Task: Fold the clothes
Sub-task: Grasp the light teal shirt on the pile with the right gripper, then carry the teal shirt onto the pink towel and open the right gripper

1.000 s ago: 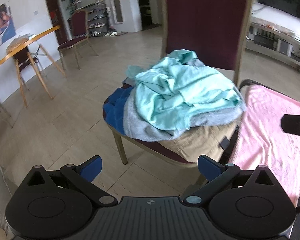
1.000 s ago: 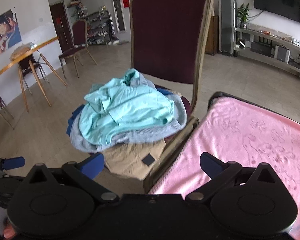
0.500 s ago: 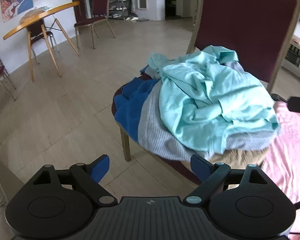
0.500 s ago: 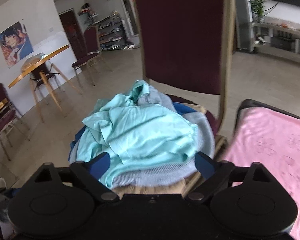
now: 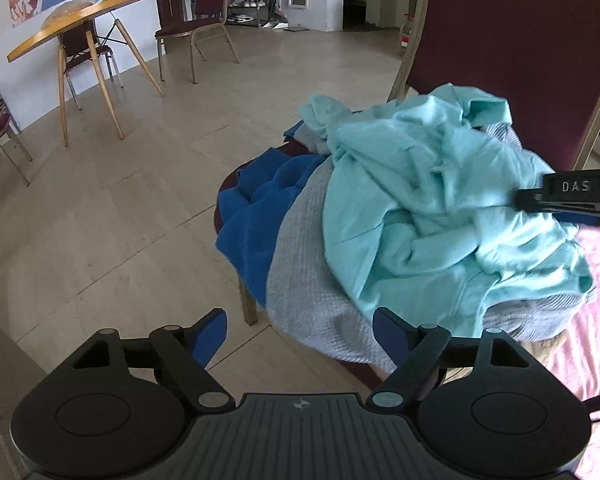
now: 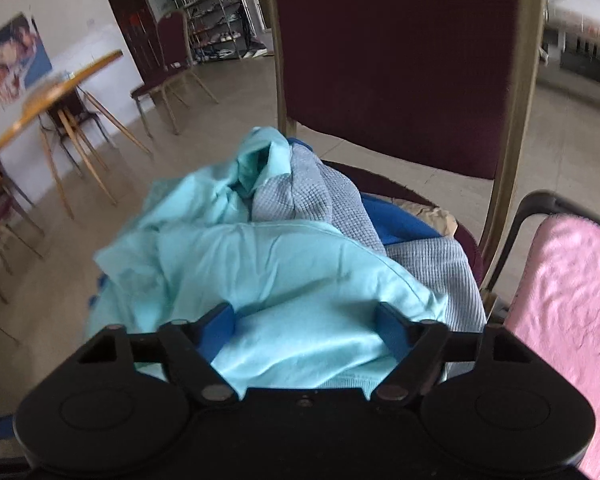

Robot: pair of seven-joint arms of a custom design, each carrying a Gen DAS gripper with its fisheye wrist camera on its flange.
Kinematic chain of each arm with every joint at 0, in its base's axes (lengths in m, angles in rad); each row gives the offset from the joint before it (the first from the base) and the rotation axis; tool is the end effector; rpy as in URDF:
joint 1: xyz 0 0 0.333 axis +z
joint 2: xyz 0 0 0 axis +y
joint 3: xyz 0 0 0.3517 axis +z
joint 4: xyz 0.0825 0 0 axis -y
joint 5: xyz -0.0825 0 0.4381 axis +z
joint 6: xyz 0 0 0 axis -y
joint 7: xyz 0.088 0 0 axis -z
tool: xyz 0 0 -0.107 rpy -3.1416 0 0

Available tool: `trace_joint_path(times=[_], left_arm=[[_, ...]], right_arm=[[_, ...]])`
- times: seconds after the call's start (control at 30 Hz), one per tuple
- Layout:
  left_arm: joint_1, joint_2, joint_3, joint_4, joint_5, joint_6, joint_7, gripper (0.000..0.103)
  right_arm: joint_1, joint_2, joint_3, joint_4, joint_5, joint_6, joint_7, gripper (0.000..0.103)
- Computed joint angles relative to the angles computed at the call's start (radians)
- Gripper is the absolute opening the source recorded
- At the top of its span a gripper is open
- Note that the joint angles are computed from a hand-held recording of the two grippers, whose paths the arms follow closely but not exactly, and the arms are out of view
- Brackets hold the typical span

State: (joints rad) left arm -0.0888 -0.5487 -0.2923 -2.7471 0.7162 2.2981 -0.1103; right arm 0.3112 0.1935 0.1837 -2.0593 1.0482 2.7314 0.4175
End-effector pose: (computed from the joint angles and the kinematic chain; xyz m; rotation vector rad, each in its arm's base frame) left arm 0.3719 -0.1251 0.3862 -2.3070 0.8581 -0.2525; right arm 0.5946 0.2790 0.3818 -2.1764 0.9489 -0.1016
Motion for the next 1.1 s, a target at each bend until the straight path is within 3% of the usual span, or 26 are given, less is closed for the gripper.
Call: trace_joint_path(times=[0.03, 0.07, 0.13, 0.23, 0.37, 0.57, 0.7, 0.83, 0.97, 1.1], left_arm=[[-0.004, -0.004, -0.001, -0.002, -0.005, -0.009, 0.004, 0.080], [-0.009, -0.013, -0.005, -0.006, -0.008, -0.020, 0.005, 0.080], [-0.022, -0.043, -0.021, -0.013, -0.013, -0.055, -0.001, 0.080], [-0.053, -0.093, -0.044, -0.017, -0.018, -0.105, -0.010, 0.080], [-0.099, -0.145, -0.076, -0.005, -0.018, -0.148, -0.018, 0.082], [-0.165, -0.136, -0.137, 0.058, 0.027, -0.153, -0.025, 0.085], [-0.193, -0.051, -0.163, 0.123, 0.087, -0.083, -0.020, 0.087], [-0.210, 0.074, -0.180, 0.198, 0.163, 0.036, -0.025, 0.088], [-0.223, 0.212, -0.181, 0.283, 0.240, 0.126, -0.035, 0.088], [-0.251, 0.354, -0.162, 0.381, 0.324, 0.196, -0.038, 0.088]], right_arm=[[0.002, -0.014, 0.007, -0.014, 0.024, 0.021, -0.018, 0.019], [0.004, -0.029, 0.014, -0.029, 0.056, 0.040, -0.039, 0.011], [-0.010, -0.090, 0.017, -0.061, 0.195, 0.023, -0.120, 0.005], [-0.013, -0.205, -0.032, -0.114, 0.344, -0.079, -0.201, 0.004], [-0.014, -0.379, -0.129, -0.184, 0.443, -0.229, -0.203, 0.004], [-0.057, -0.604, -0.256, -0.269, 0.495, -0.264, -0.173, 0.004], [-0.120, -0.719, -0.336, -0.318, 0.487, -0.246, -0.163, 0.004], [-0.186, -0.793, -0.388, -0.346, 0.483, -0.165, -0.197, 0.004], [-0.237, -0.806, -0.428, -0.348, 0.487, -0.076, -0.270, 0.004], [-0.265, -0.778, -0.432, -0.351, 0.458, 0.015, -0.310, 0.004]])
